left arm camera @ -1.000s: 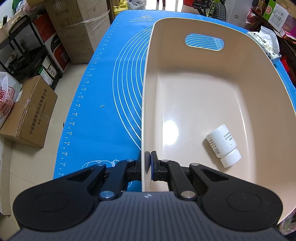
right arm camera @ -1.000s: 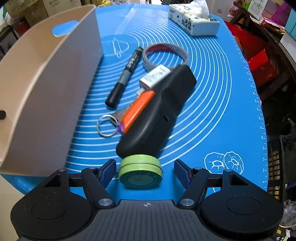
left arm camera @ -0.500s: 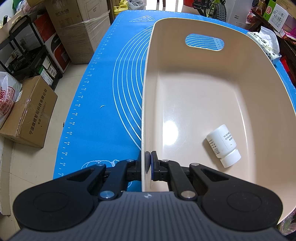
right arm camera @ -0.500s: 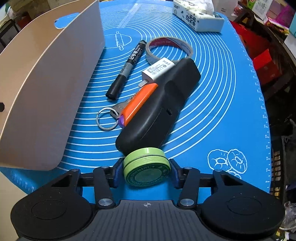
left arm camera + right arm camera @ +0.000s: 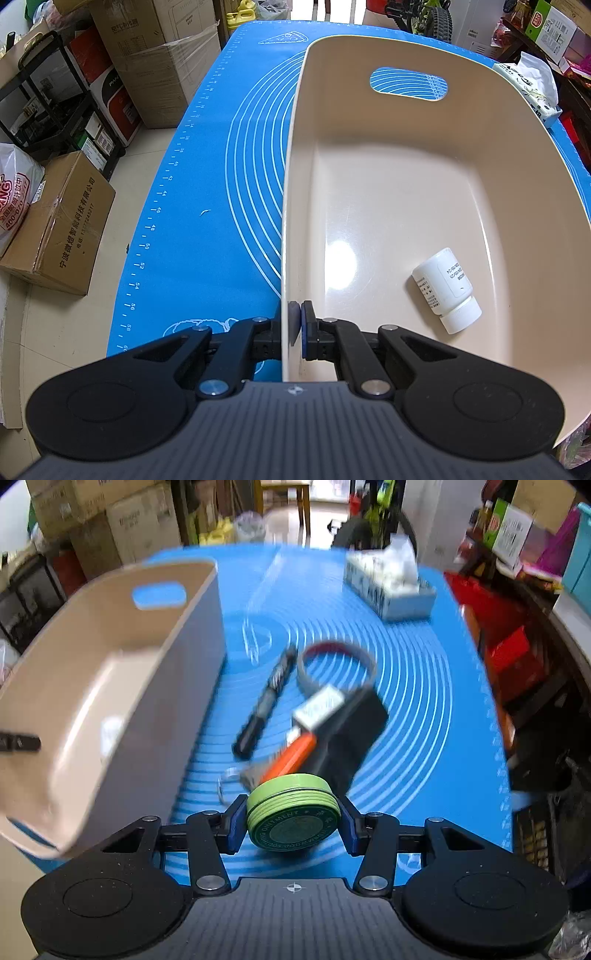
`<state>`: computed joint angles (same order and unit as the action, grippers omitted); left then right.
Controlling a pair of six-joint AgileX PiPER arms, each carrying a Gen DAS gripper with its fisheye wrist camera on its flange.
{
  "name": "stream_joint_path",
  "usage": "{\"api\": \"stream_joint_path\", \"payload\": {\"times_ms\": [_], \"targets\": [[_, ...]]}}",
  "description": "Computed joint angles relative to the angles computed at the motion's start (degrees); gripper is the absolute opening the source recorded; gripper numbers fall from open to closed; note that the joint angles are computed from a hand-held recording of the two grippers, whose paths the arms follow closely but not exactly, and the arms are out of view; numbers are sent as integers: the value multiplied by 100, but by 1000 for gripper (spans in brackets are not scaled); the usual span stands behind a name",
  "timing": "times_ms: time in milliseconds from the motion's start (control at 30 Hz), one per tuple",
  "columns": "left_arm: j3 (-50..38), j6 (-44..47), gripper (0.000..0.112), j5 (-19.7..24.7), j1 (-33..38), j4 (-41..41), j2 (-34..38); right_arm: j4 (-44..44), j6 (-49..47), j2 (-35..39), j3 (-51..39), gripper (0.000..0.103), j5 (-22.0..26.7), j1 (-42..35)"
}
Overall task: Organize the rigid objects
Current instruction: 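Carry the green tin into the basket and release it with the right tool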
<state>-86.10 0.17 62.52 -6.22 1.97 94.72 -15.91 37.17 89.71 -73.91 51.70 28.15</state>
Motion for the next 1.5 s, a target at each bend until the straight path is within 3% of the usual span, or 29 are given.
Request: {"api": "stream_joint_path", "payload": {"times_ms": [233,533,767,867,1000,1233,1500], "targets": [[-5,-7,7,2,0,-1,4,-172,292,77,-592,55,-194,81],[-5,-17,7,0,-1,-7,10,-297,115,852,-1791,55,-242,414],[53,-13,7,-45,-12,23,-16,-68,-256,1667,-2910,55,241,632],[25,-18,7,-25,-12,24,5,-552,-187,2000,-3340,55,579,861],[0,-34,7,-2,-31,49,9,-731,-30,2037,-3384,55,637,925],[9,-40,7,-6,-39,65,5,-1138,177,1834,-3066,55,177,1102],[8,-40,7,-1,-45,76,4,-444,-583,2279,-3753,55,333,1194]]}}
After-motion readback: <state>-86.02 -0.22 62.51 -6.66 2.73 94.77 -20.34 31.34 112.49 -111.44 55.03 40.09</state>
